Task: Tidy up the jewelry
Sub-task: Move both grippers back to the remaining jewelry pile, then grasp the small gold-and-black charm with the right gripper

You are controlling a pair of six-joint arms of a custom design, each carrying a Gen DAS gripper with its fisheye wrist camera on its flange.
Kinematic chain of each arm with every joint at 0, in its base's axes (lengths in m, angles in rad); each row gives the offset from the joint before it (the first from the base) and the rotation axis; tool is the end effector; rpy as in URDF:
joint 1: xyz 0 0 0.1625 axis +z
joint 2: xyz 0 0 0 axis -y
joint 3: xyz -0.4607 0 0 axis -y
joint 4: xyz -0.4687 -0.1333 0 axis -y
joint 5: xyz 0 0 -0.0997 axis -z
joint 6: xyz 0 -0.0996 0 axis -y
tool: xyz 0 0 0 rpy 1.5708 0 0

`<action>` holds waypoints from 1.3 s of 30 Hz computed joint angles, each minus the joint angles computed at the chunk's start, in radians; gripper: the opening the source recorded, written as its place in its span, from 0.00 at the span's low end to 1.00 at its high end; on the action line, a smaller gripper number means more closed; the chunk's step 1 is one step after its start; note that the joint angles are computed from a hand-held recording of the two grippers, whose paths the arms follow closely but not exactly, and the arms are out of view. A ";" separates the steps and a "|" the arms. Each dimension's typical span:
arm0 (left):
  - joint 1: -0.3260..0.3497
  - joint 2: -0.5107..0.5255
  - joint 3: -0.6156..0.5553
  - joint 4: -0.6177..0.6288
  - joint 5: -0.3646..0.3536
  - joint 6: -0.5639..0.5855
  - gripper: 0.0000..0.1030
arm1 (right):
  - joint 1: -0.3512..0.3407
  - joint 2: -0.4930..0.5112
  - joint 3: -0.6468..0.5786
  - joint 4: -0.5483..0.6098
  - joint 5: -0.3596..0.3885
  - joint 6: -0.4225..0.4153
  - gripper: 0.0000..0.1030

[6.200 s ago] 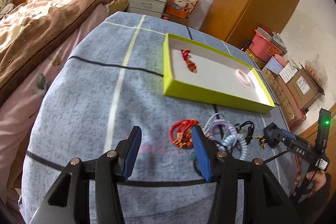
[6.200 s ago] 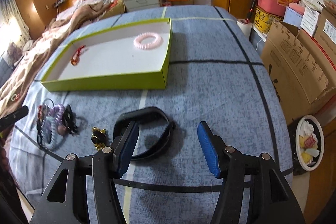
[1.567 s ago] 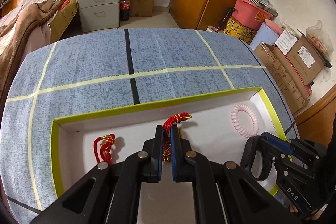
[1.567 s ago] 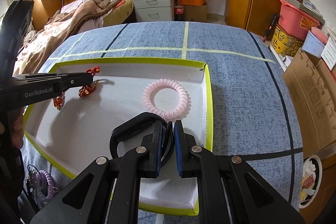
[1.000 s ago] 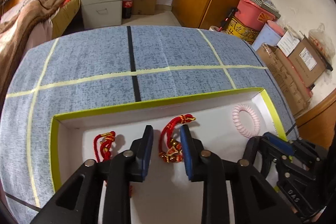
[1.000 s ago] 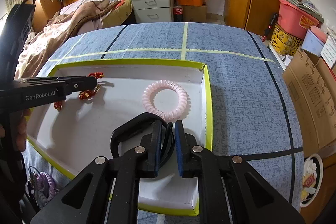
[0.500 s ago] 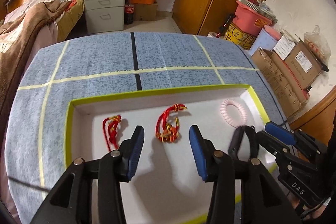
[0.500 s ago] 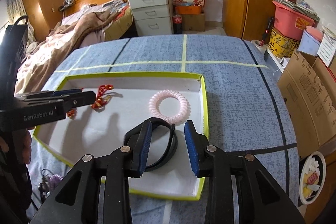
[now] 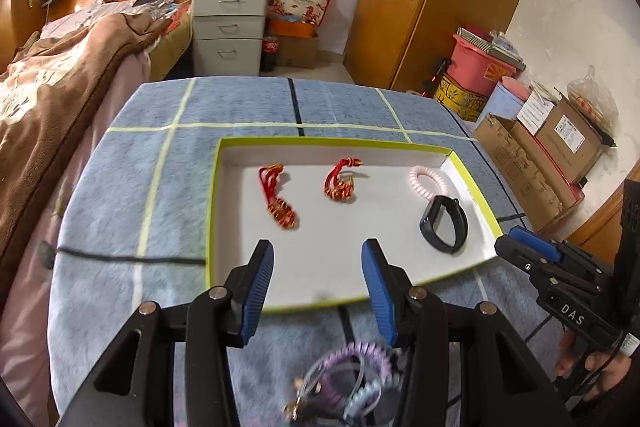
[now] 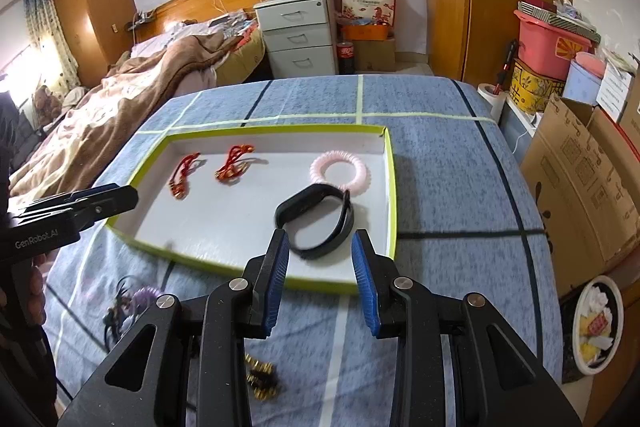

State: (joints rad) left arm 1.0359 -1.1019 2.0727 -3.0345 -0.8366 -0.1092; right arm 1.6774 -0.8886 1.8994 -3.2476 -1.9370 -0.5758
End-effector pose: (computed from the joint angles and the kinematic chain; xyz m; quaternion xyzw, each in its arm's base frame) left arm -0.1315 -0.6144 0.1687 0.1056 0.9032 -0.3262 0.2581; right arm 0.1689 -0.6611 0.1115 0.2549 -0.8956 0.2726 0.2421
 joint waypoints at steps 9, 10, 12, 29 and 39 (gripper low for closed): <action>-0.015 -0.060 0.099 -0.061 -0.001 -0.046 0.47 | -0.015 -0.041 0.074 0.011 0.051 -0.015 0.33; -0.018 -0.065 0.110 -0.071 0.008 -0.050 0.47 | -0.016 -0.042 0.078 0.018 0.049 -0.020 0.36; -0.022 -0.077 0.134 -0.089 0.011 -0.056 0.47 | -0.019 -0.041 0.093 0.017 0.041 -0.026 0.49; -0.004 -0.156 0.251 -0.098 0.010 -0.154 0.49 | -0.003 0.003 0.132 -0.020 -0.077 -0.110 0.51; 0.009 -0.175 0.278 -0.073 0.016 -0.185 0.49 | 0.005 0.021 0.140 -0.071 -0.097 -0.149 0.51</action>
State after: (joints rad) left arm 1.0453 -1.2772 2.3507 -3.1077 -0.8204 -0.2943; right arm 1.6829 -0.8675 2.0395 -3.3190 -2.0336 -0.7253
